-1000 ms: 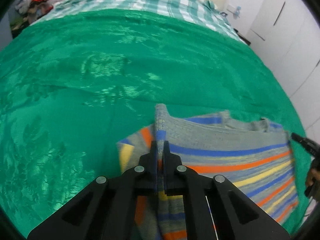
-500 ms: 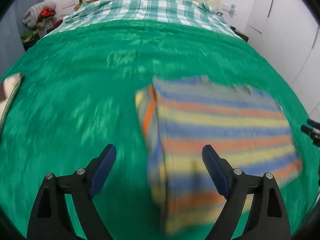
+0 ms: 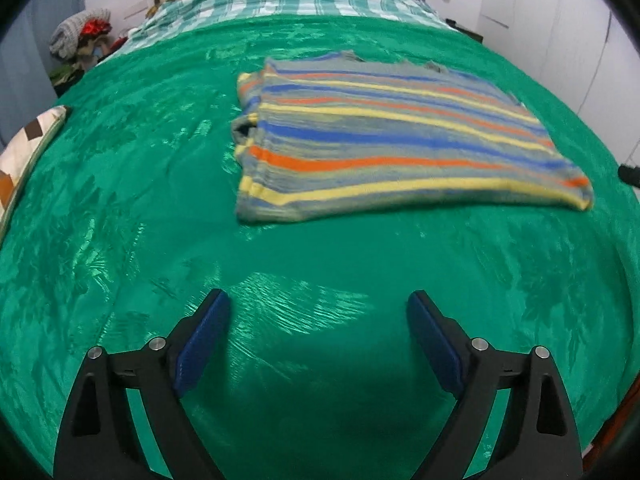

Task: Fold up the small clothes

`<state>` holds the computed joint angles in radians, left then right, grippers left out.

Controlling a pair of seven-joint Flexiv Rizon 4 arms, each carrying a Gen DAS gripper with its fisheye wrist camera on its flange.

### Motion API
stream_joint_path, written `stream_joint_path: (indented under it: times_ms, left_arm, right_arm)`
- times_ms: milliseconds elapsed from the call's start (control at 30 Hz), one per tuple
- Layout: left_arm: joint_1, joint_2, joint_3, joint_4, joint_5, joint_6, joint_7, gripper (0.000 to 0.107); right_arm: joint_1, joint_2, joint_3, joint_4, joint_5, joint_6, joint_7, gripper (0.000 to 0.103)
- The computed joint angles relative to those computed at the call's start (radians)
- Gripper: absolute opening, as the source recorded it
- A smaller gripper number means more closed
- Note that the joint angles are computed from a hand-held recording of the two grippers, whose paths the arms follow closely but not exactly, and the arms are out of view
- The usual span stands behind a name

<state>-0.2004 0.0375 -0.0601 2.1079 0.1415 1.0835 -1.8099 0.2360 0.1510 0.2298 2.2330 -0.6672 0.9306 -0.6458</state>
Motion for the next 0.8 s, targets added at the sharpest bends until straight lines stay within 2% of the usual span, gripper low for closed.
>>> stream_joint_path:
  times_ms: [267, 367, 467, 600, 700, 733, 800]
  left_arm:
    - [-0.007, 0.015, -0.011, -0.006, 0.038, -0.030, -0.023, 0.092]
    - [-0.018, 0.019, -0.023, -0.019, 0.039, -0.042, -0.014, 0.092]
    - [-0.045, 0.007, -0.047, -0.047, 0.043, -0.024, 0.033, 0.092]
    - [-0.101, -0.073, -0.091, -0.134, 0.014, 0.025, 0.134, 0.092]
    - [-0.151, -0.199, -0.125, -0.254, -0.048, 0.047, 0.226, 0.092]
    - [-0.169, -0.248, -0.132, -0.305, -0.050, 0.046, 0.247, 0.092]
    - [-0.209, -0.338, -0.126, -0.401, -0.028, 0.037, 0.272, 0.092]
  right_arm:
    - [-0.005, 0.029, 0.006, 0.009, -0.015, -0.014, -0.011, 0.076]
    - [-0.010, 0.026, -0.016, 0.032, 0.051, 0.068, -0.049, 0.081]
    - [0.001, 0.002, -0.062, 0.055, 0.279, 0.181, -0.184, 0.081]
    - [0.026, -0.062, -0.141, -0.008, 0.716, 0.258, -0.482, 0.080]
    - [0.019, -0.135, -0.183, -0.154, 1.070, 0.220, -0.765, 0.074]
    - [0.005, -0.166, -0.194, -0.222, 1.198, 0.177, -0.873, 0.073]
    - [-0.037, -0.238, -0.199, -0.343, 1.341, 0.088, -0.994, 0.071]
